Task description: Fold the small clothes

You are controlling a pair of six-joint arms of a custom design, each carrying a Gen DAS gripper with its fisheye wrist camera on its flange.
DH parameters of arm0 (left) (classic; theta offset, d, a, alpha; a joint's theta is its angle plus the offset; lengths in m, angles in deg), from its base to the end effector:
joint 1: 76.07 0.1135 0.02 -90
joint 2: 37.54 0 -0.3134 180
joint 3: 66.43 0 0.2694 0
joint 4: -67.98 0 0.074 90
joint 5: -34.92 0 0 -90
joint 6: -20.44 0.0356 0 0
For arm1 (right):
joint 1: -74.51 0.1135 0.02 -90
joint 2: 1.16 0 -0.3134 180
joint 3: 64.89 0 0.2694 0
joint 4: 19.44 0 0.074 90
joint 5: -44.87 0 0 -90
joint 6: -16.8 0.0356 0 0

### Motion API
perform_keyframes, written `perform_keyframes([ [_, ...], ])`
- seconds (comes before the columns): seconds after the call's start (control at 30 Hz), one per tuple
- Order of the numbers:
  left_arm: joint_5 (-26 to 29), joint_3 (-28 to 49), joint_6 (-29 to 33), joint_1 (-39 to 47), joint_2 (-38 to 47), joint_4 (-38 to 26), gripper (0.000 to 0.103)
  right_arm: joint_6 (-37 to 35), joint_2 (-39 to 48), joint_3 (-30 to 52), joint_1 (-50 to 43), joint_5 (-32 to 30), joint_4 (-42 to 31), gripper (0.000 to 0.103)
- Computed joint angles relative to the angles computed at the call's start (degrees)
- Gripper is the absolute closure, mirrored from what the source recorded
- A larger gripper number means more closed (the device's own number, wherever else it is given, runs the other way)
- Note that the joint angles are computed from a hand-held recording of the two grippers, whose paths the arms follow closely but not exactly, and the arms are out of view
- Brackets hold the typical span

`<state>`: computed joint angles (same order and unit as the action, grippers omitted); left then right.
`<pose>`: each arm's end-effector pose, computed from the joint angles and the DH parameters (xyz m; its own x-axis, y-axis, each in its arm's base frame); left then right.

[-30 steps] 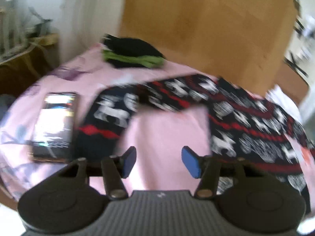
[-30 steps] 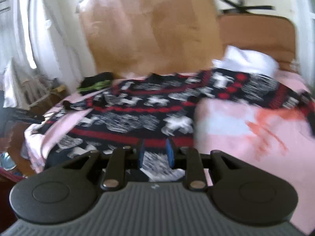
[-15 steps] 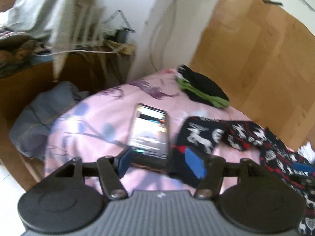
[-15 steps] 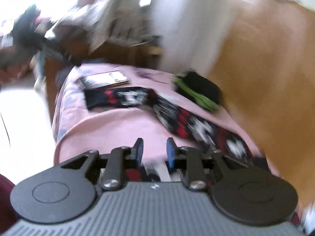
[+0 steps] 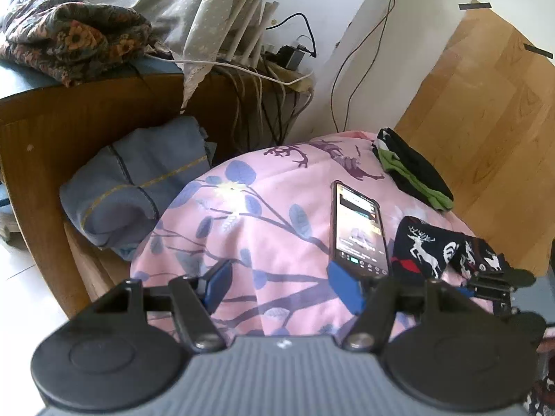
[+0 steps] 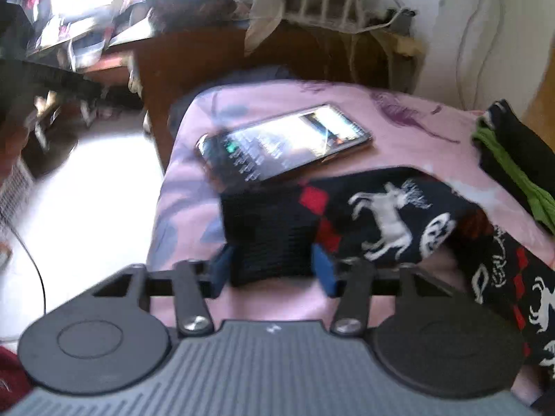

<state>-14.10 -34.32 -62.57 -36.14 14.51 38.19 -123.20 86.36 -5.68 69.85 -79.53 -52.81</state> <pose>0.1267 0.0756 0.1918 -0.6002 -0.3825 -0.7025 -0.0871 0.9043 -0.4180 0.2933 -0.0037 0.2078 -0.4107 -0.6007 -0.6859 -0.8007 0.5974 -0.0437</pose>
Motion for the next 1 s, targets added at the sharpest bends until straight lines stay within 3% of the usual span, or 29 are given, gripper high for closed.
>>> perform_keyframes([
  [0.03, 0.41, -0.09, 0.09, 0.12, 0.12, 0.30, 0.040, 1.44, -0.56, 1.71, -0.72, 0.63, -2.21, 0.092],
  [0.13, 1.16, -0.29, -1.09, -0.46, 0.46, 2.15, 0.037, 2.95, -4.30, 8.21, -5.90, -5.28, -9.47, 0.092],
  [0.23, 0.61, -0.68, -6.44, -4.78, 1.44, 6.76, 0.036, 11.04, -4.54, 20.55, -12.65, -11.77, -14.37, 0.092],
  [0.4, -5.23, 0.11, -17.58, -21.23, 4.01, 16.94, 0.035, 25.92, 0.19, 38.38, -26.22, -16.31, -12.57, 0.092],
  [0.53, -13.16, 3.98, -23.64, -38.33, 8.40, 24.56, 0.035, 30.66, 5.94, 46.61, -39.01, -18.92, -13.21, 0.092],
  [0.77, -23.27, 20.73, -24.93, -63.11, 29.24, 31.78, 0.030, 33.07, 17.11, 51.93, -57.68, -23.71, -12.00, 0.092],
  [0.87, -24.10, 32.26, -24.97, -69.36, 41.59, 29.85, 0.028, 30.70, 22.24, 53.41, -62.27, -23.71, -14.13, 0.092],
  [1.0, -20.95, 51.22, -28.09, -74.06, 58.72, 21.74, 0.022, 24.36, 29.38, 56.96, -66.21, -23.79, -21.88, 0.092],
])
